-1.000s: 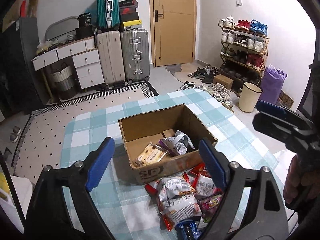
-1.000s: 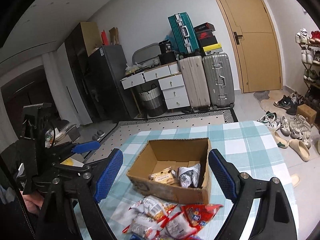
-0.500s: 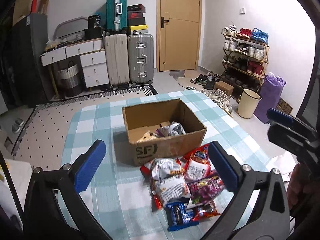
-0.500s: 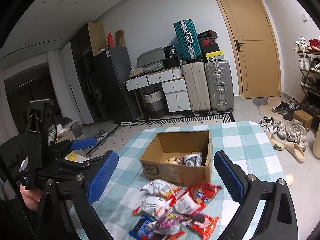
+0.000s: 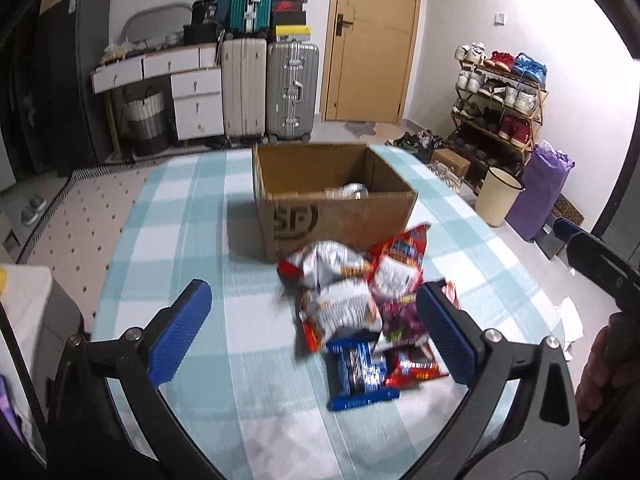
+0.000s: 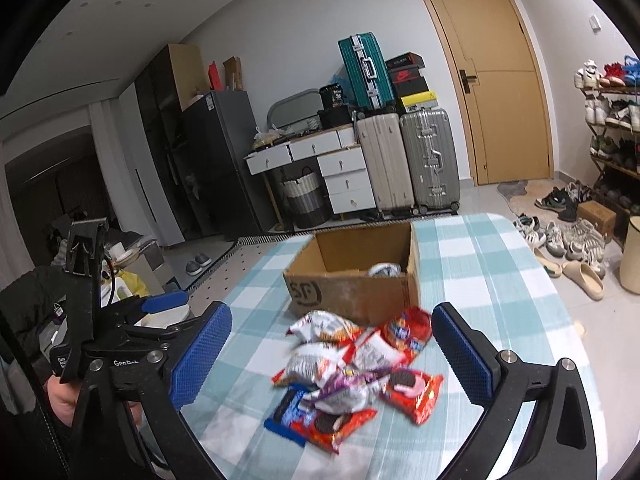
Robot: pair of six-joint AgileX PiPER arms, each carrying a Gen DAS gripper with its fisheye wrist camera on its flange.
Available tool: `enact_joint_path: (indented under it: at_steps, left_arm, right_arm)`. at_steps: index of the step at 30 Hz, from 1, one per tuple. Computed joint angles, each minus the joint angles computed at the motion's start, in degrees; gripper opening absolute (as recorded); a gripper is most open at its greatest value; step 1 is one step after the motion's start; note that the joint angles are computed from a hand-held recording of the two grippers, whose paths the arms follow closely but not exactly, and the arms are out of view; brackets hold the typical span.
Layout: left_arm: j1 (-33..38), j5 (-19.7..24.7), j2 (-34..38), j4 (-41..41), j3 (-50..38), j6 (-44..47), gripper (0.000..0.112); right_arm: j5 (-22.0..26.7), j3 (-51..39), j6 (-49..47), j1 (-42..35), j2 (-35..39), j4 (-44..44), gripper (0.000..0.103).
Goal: Organize snacks
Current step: 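Lower the left tool and grasp the blue Oreo pack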
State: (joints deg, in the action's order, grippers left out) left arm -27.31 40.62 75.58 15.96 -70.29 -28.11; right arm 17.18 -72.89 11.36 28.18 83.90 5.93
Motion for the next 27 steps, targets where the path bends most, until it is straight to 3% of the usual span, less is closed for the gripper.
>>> enact_joint_path:
  at_steps: [11, 17, 27]
  left_arm:
    - [-0.2, -7.4, 3.2, -2.1, 10.1, -3.1, 0.102]
    - [1.2, -11.2, 7.5, -7.7, 12.6, 1.2, 0.102]
    - [0.1, -11.8, 15.1, -9.7, 9.5, 3.6, 0.102]
  right_arm:
    - [-4.3, 8.2, 2.9, 1.0, -0.2, -0.5, 0.102]
    - [-6.5, 10.9, 1.8, 1.7, 0.7, 1.5, 0.102]
    - [-8.6, 12.8, -14.8, 0.5, 2.6, 19.3, 0.102]
